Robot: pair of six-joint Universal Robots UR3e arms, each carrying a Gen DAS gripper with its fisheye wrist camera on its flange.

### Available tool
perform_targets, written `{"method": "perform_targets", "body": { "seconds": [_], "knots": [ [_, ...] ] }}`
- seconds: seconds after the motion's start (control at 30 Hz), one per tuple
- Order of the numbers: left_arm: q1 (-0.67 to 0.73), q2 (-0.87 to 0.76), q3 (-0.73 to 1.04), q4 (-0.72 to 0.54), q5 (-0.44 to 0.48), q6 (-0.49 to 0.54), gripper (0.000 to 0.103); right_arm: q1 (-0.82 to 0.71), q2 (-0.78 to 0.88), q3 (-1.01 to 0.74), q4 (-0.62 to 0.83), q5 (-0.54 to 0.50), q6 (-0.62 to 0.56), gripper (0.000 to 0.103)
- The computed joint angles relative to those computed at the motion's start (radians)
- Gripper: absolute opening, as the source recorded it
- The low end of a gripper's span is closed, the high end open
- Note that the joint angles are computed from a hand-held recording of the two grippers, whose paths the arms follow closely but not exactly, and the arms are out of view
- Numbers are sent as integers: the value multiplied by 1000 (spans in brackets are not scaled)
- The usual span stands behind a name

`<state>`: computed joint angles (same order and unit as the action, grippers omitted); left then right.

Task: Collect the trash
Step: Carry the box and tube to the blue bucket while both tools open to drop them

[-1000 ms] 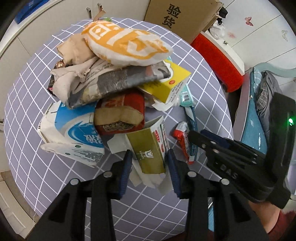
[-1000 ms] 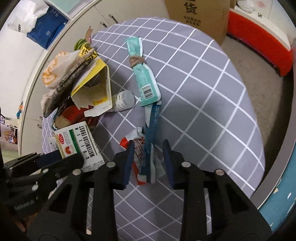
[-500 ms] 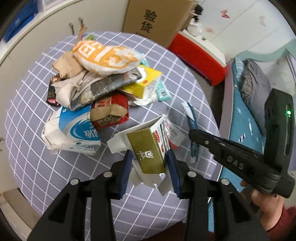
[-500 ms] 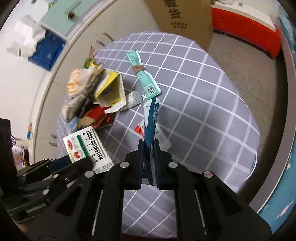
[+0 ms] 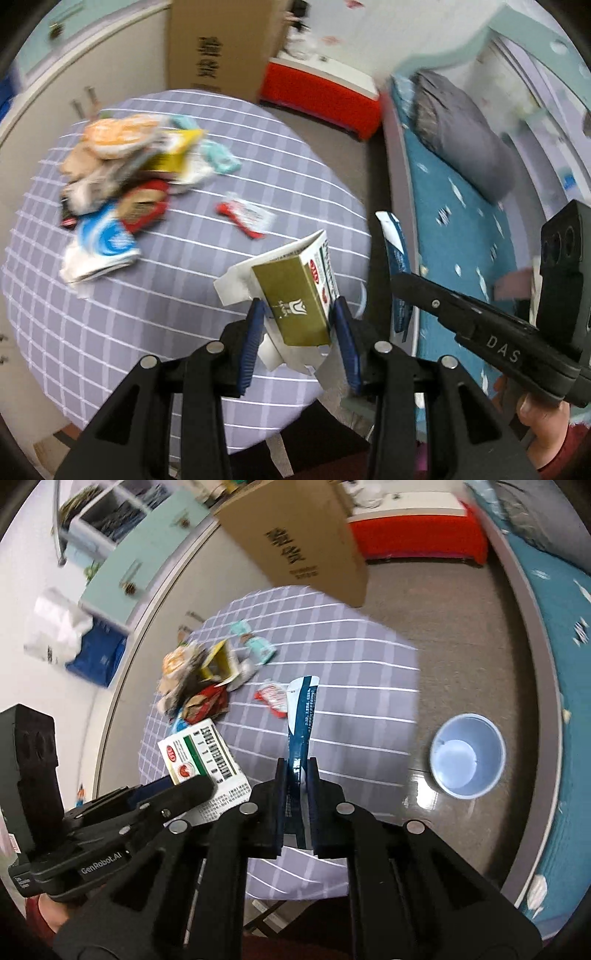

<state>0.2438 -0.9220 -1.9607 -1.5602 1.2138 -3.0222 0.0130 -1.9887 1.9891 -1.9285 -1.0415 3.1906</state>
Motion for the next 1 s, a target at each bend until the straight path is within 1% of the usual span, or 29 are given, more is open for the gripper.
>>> {"method": "perform_targets", "body": {
  "seconds": [0.07, 0.13, 0.2, 0.27, 0.37, 0.43, 0.5, 0.6, 0.67, 0.7, 0.73, 0.77, 0.8, 1.0],
  "knots": [
    [-139, -88, 15, 103, 27, -89, 38, -134, -110, 47, 116, 27, -99, 11],
    [-267, -196, 41, 211, 54, -172, 38, -234, -176, 74, 202, 40, -182, 11],
    [-383, -326, 84, 316, 78, -259, 38, -394, -235, 79, 346, 52, -334, 11],
    [-447, -424, 118, 386, 78, -319, 38, -533, -258, 67, 461, 51, -474, 11],
    [-541, -600, 217, 451, 76, -413, 38, -679, -237, 50, 534, 33, -618, 11],
    [-591, -702, 292, 466, 90, -450, 38, -746, -213, 50, 540, 20, -686, 11],
    [-629, -787, 364, 471, 95, -487, 38, -778, -156, 52, 509, 7, -724, 11],
    [-671, -896, 468, 457, 111, -521, 38, -797, -83, 62, 431, -3, -748, 12],
    [-689, -959, 534, 442, 120, -533, 38, -779, -7, 56, 367, -17, -728, 19],
    [-696, -987, 565, 434, 121, -538, 38, -775, 13, 53, 347, -21, -725, 25],
    [-706, -1017, 602, 420, 125, -544, 38, -773, 28, 53, 322, -27, -721, 40],
    [-714, -1040, 633, 406, 128, -548, 38, -768, 55, 46, 291, -30, -711, 49],
    [-722, -1062, 661, 397, 131, -554, 38, -779, 69, 39, 289, -22, -720, 52],
    [-759, -1190, 848, 307, 136, -559, 38, -816, 100, -7, 301, -28, -769, 52]
  ]
}}
